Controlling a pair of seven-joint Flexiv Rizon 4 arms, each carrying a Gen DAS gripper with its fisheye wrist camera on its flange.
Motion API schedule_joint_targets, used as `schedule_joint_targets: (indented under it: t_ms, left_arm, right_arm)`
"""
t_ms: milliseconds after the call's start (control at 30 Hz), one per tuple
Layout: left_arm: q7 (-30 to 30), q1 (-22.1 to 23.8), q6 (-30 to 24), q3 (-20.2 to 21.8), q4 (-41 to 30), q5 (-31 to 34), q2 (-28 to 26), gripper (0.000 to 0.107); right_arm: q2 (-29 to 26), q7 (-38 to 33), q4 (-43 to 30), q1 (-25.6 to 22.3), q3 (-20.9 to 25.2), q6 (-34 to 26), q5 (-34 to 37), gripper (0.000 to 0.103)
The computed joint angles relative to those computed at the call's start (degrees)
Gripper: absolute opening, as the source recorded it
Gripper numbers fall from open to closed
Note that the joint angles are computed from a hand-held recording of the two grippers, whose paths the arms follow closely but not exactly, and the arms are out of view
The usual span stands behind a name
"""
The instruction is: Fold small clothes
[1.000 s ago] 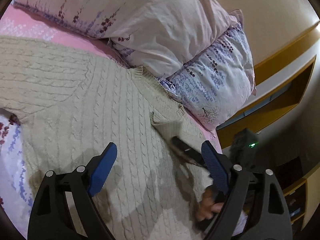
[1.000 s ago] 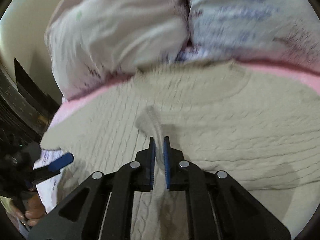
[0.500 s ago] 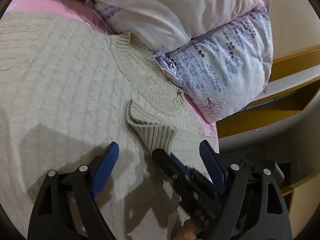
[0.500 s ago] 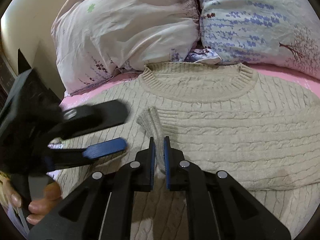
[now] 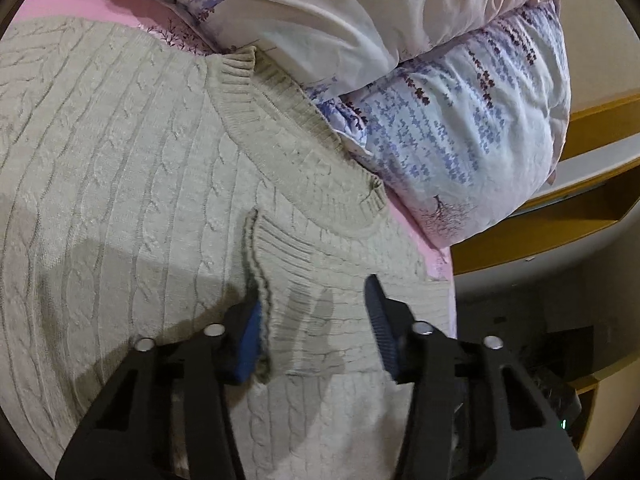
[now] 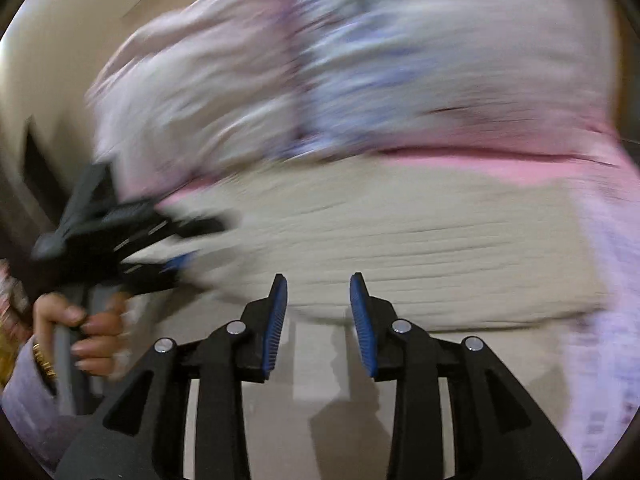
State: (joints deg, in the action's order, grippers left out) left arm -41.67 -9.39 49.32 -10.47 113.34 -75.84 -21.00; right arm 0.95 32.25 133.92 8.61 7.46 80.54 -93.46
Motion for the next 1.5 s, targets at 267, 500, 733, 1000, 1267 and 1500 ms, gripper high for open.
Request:
schedule_joint_targets:
  t_ms: [267,500,733,1000,1267,1500]
  left_arm:
    - [2.5,0.1,2.1,0.0,-0.7,1.2,-0.1,0.006]
    - [2.6,0.0,3.0,-0.1,-0.7,2.4,-0.3,0.006]
    - [2.9,0.2,3.1,-0.4,-0.5,2.1,-0.2,0.006]
    - [2.4,0.1,3.6,-0.4,-0.6,2.2,-0.6,0.006]
    - [3.2,0.1,3.8,-0.4,-0.4,2.0,-0.6,0.006]
    - [7.3,0.6,3.5,-0.1,0.2,-0.6,1.2,0.005]
  right_arm:
    - [14.6,-9.3,14.6,-3.8,3.0,-13.7,25.4,0.031]
    - [16.5,-16.2,16.7,-3.5,5.9,-17.1,33.3,0.031]
    - [13.2,-23.7,14.9,-1.2,6.4,-19.2,36.7,0.033]
    - [11.2,-20.9,13.8,-2.9,4.8,-17.3,31.9,0.034]
    - [11.6,-14.8,14.5,-5.5,3.5,-12.3,25.1,0.020]
    - [12.1,-10.2,14.4,-6.5,2.7,-11.8,19.6,0.009]
